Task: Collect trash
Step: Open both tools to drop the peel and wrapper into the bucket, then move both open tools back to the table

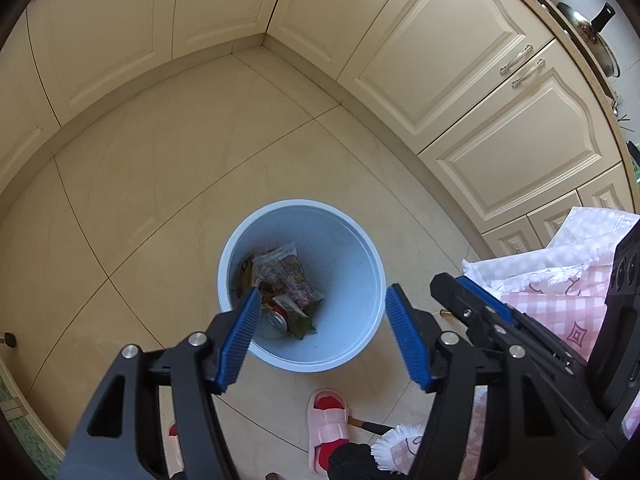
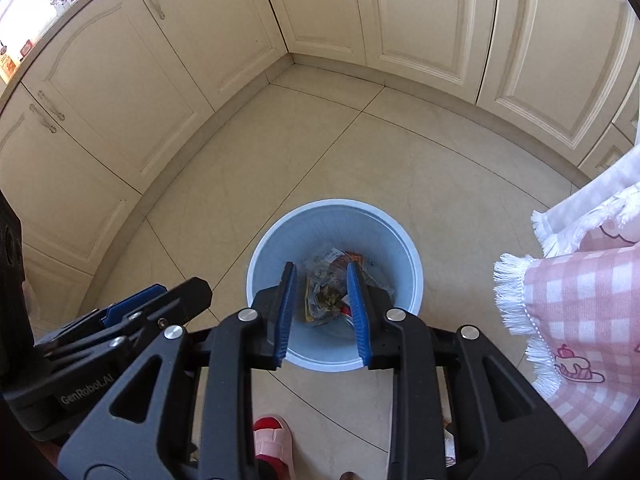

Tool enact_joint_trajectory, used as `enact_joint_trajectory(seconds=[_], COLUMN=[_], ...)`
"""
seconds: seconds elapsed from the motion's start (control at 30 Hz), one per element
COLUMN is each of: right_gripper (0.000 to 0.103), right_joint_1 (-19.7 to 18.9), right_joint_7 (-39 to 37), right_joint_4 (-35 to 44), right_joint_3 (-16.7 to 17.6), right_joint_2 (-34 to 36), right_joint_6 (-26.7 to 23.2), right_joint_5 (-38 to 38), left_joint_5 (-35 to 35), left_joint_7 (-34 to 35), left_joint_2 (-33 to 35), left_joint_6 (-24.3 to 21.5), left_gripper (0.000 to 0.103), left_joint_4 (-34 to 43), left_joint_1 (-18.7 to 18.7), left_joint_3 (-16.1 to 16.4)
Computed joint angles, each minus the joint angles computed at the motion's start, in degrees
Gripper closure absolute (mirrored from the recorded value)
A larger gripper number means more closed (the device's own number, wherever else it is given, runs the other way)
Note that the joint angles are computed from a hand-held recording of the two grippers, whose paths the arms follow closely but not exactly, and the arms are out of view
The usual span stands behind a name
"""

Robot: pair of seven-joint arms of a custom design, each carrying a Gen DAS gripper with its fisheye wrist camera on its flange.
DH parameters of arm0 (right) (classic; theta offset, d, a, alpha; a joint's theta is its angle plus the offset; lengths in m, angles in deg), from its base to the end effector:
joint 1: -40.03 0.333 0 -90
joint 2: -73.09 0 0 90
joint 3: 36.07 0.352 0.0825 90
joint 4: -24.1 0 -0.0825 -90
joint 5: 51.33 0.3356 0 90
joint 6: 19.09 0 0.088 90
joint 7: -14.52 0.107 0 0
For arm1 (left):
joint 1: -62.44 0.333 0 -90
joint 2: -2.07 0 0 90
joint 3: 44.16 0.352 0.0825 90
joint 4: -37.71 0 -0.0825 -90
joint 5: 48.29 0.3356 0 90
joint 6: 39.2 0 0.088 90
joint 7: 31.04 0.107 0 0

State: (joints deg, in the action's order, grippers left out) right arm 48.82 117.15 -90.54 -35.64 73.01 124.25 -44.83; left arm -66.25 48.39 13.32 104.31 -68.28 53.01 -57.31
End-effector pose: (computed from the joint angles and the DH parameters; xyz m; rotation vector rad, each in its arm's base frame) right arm 0.5432 0.0874 0.5692 -1.7530 2.0035 -0.2820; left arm 0.5692 -0.2221 0.5274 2.1358 -2.1049 0.8223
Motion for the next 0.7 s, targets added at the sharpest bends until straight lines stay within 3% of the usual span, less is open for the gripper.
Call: enact_joint_trajectory(seconds=[0.3,0.47,0.53,0.63,0.7], right_gripper=[0.076,0.075,0.072,0.06,0.059], right_joint_1=[0.11,-0.27,-0.78,-2.03,-2.51], right_joint_7=[2.23,3.19,4.1,6.16,6.22], right_joint_4=[-0.33,-0.2,-0.01,0.07,0.19], right_joint_3=[0.24,0.72,1.24,2.28,2.37], right_joint_2=[-3.62,-9.87,-13.39,-18.78,-22.31], right_joint_6=[-2.46,-4.26,-4.97,-5.63,-6.41], right_joint_5=[-3.76,-7.16,-9.65,-13.23,-14.0], left_joint_5=[-2.09,-7.46,-7.13,-7.88,-9.18], left_joint_7=[1.27,6.17,6.4,8.26,8.77], left_joint_2=[-2.55,-9.12,-12.13,-16.85,-19.71], left_joint_6=[1.39,3.02,3.19,3.01,2.91], left_gripper=[0.039,0.039,0.039,0.039,0.039], left_joint_4=[-1.86,-6.12,-7.33,-8.11,-8.27], left_joint_1=[0.26,0.16,-0.59,-2.25,-3.8], left_joint_3=[-0.2,-0.27,0.14,0.63,0.91])
